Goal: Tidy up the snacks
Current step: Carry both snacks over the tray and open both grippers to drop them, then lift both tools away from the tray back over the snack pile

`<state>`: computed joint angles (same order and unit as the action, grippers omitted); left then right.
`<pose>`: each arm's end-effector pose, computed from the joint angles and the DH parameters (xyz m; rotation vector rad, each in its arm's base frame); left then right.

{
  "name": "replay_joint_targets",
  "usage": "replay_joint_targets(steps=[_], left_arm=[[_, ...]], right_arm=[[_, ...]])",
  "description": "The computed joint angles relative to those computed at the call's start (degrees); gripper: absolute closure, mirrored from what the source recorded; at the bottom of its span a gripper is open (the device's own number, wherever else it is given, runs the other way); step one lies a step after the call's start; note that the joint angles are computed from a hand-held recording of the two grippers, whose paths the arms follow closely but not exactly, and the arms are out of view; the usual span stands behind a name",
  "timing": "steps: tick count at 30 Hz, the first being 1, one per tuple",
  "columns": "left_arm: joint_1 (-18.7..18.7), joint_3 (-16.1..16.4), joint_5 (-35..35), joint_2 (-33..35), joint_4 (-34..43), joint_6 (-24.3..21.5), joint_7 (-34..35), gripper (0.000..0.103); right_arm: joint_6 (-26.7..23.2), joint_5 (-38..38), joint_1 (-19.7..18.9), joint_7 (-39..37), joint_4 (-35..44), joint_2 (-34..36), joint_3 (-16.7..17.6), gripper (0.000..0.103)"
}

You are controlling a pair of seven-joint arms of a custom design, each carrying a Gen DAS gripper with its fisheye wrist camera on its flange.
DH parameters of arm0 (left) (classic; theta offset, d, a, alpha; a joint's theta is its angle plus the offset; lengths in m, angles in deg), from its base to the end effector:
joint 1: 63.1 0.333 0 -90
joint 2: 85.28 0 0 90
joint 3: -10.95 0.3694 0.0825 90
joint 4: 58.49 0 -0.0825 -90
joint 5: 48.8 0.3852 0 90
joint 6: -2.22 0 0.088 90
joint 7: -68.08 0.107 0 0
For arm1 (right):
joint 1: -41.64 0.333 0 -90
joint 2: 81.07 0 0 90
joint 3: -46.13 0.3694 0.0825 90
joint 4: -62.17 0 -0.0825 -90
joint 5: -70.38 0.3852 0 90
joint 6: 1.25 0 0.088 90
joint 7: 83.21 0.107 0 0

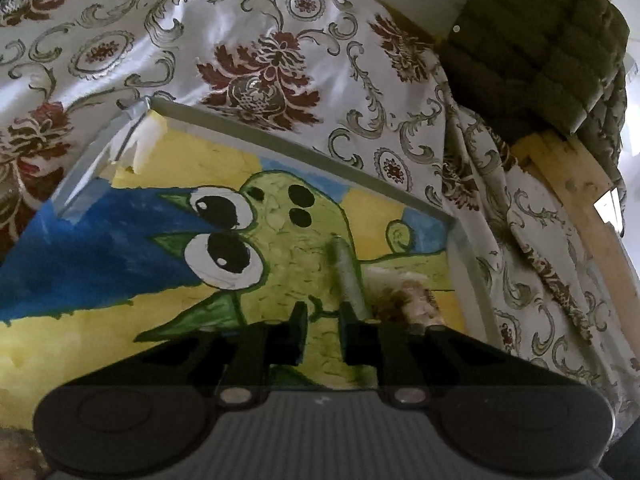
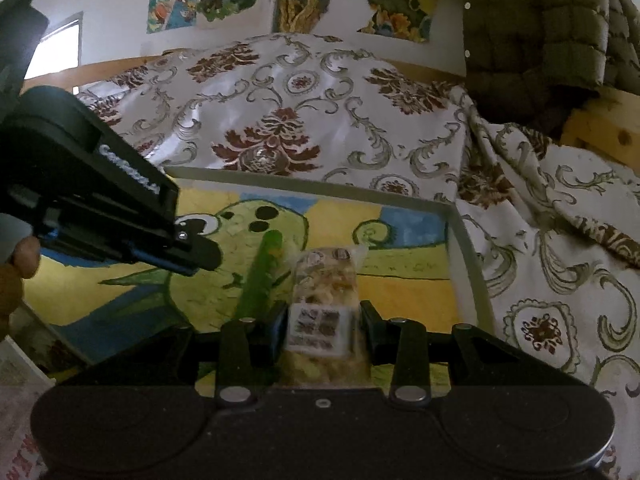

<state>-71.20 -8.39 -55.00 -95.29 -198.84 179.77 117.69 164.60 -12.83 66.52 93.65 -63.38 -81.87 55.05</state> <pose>0.4476 -0.2312 0.5115 -2.2195 1.6162 -1.1620 0.4223 0.3538 0.4859 -1.9138 1.2694 -0.7658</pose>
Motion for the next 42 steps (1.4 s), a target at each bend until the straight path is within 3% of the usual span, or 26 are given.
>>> replay_joint_targets(steps=[2, 4, 7, 10, 12, 16, 20, 26, 35, 38, 42], left_arm=[[2.27, -1.83, 2.37, -1.15, -0.28, -0.83, -1.93, 0.068], [5.6, -4.51, 5.64, -3.07, -0.92, -1.48, -5.06, 0.048], [7.9, -6.25, 7.73, -5.85, -2.02, -1.37, -7.67, 0.027], [10.71, -8.61, 9.44, -9.29, -2.82, -2.46, -9.6, 0.011], [10.81, -8.69, 9.48, -11.58, -3.62, -2.76, -9.82, 0.006], [10.71, -8.93, 8.56, -17.02, -5.96, -3.45, -9.45, 0.001], [13.94, -12.59, 9.11, -25.08, -8.72, -5.32, -10.49, 0.0], [14.38, -15.03, 9.8, -37.73, -12.24, -11.03, -11.04, 0.0], [8.04, -15.18, 10.25, -52.05, -15.01, -24.68, -10.88, 0.0], [4.18, -14.3, 9.06, -54.78, -15.73, -28.87, -11.09, 0.0], [-0.07, -14.16, 7.95, -58.34, -16.06, -34.97, -11.22, 0.0]], right_arm=[[0.04, 0.47, -0.07, -0.03, -0.13, -0.35, -0.06, 0.045], [-0.31, -0.4, -0.09, 1.18, -0.37, -1.05, 0.1, 0.036], [-1.09, -0.54, -0.19, 2.12, -0.9, -2.38, 0.44, 0.024], [-1.67, -2.13, -0.42, 4.93, -1.49, -4.26, 0.91, 0.015], [-1.9, -2.88, -0.65, 6.77, -2.05, -5.89, 1.27, 0.011], [-2.33, -4.08, -1.24, 10.21, -3.92, -10.23, 2.19, 0.001], [-2.12, -4.98, -1.92, 12.05, -5.67, -14.55, 3.07, 0.001], [-2.2, 6.0, -2.29, 6.02, -9.52, -21.19, 4.78, 0.001], [-5.19, 22.6, 0.78, -7.44, -17.04, -33.33, 7.55, 0.001], [-7.78, 29.77, 4.02, -13.4, -18.8, -36.03, 7.48, 0.001], [-12.38, 37.29, 6.03, -18.03, -20.2, -39.32, 9.86, 0.001]])
